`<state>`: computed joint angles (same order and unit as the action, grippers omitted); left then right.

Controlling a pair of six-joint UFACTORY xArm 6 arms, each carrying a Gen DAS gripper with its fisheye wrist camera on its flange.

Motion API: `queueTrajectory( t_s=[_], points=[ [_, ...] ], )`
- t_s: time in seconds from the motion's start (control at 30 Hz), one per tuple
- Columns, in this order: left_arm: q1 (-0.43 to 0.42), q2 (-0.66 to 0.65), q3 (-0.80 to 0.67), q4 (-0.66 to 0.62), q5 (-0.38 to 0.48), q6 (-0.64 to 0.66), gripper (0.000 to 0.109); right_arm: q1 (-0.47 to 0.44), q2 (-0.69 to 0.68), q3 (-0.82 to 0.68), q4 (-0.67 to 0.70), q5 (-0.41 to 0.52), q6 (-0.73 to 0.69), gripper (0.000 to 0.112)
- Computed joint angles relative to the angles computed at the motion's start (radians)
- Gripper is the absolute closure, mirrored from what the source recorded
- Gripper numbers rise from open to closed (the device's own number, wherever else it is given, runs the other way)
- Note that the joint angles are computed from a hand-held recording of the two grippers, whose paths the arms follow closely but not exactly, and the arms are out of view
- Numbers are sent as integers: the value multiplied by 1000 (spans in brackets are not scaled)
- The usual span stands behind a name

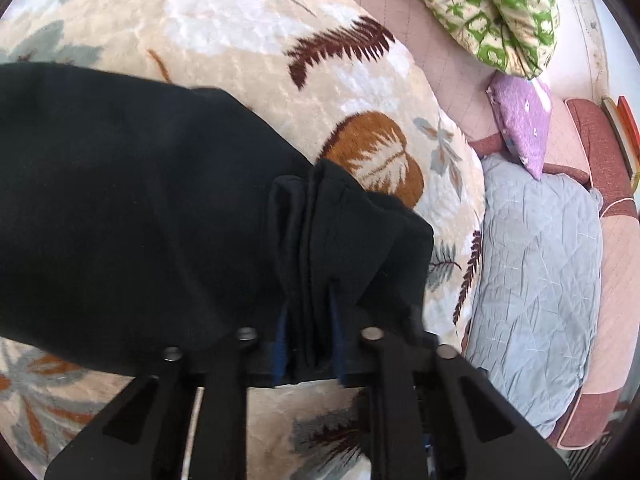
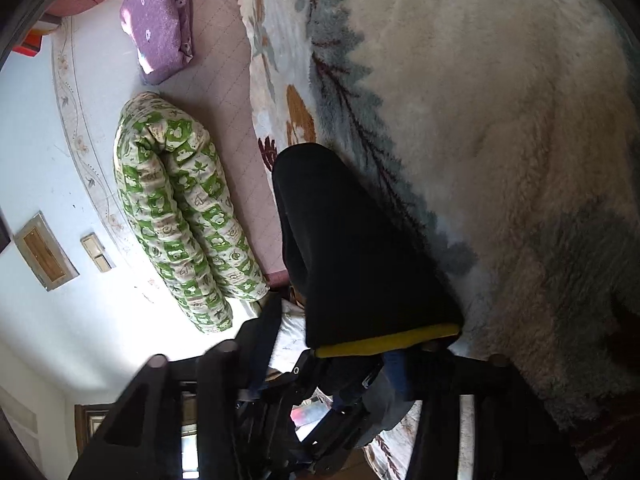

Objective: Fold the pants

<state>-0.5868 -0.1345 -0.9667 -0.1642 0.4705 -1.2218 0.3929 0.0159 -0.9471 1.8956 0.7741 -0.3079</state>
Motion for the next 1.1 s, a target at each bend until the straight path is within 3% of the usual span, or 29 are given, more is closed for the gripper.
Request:
queueTrajectory(
  t_s=[0.03, 0.17, 0.23, 0.33, 0.43, 0.5, 0.53, 0.67, 0.83, 0.9, 1.0, 1.1],
  points=[
    [-1, -7, 3, 17, -2, -9, 97, -11, -1, 6, 21, 21, -27, 97],
    [-2, 24, -39, 61, 83, -11, 97, -71, -77, 55, 7, -14, -106, 100],
    [-2, 65, -67, 47, 134, 8, 97, -84, -66, 54, -76, -12, -63, 100],
    [0, 54, -28, 49, 79, 8, 96, -64, -43, 51, -165, -55, -55, 104],
    [8, 11, 29, -82, 7, 111, 96, -51, -34, 35, -205, -84, -72, 104],
    [11, -60, 101, -184, -41, 149, 96, -64, -29, 22, -225, -45, -33, 97],
    [13, -99, 128, -174, -42, 141, 96, -81, -32, 27, -214, -8, -11, 92],
    [37, -267, 200, 45, 61, -31, 96, -117, -121, 112, -161, 58, 55, 54],
    [88, -530, 313, 147, 184, -86, 96, -115, -253, 164, -286, 63, 63, 49],
    [101, -623, 310, 245, 332, -115, 95, -74, -269, 129, -405, 67, 51, 49],
    [115, -760, 322, 347, 528, -149, 92, 47, -254, 38, -596, 70, 9, 49],
    [175, -920, 390, 346, 635, -110, 92, 227, -202, -65, -795, 8, -25, 43]
  ],
)
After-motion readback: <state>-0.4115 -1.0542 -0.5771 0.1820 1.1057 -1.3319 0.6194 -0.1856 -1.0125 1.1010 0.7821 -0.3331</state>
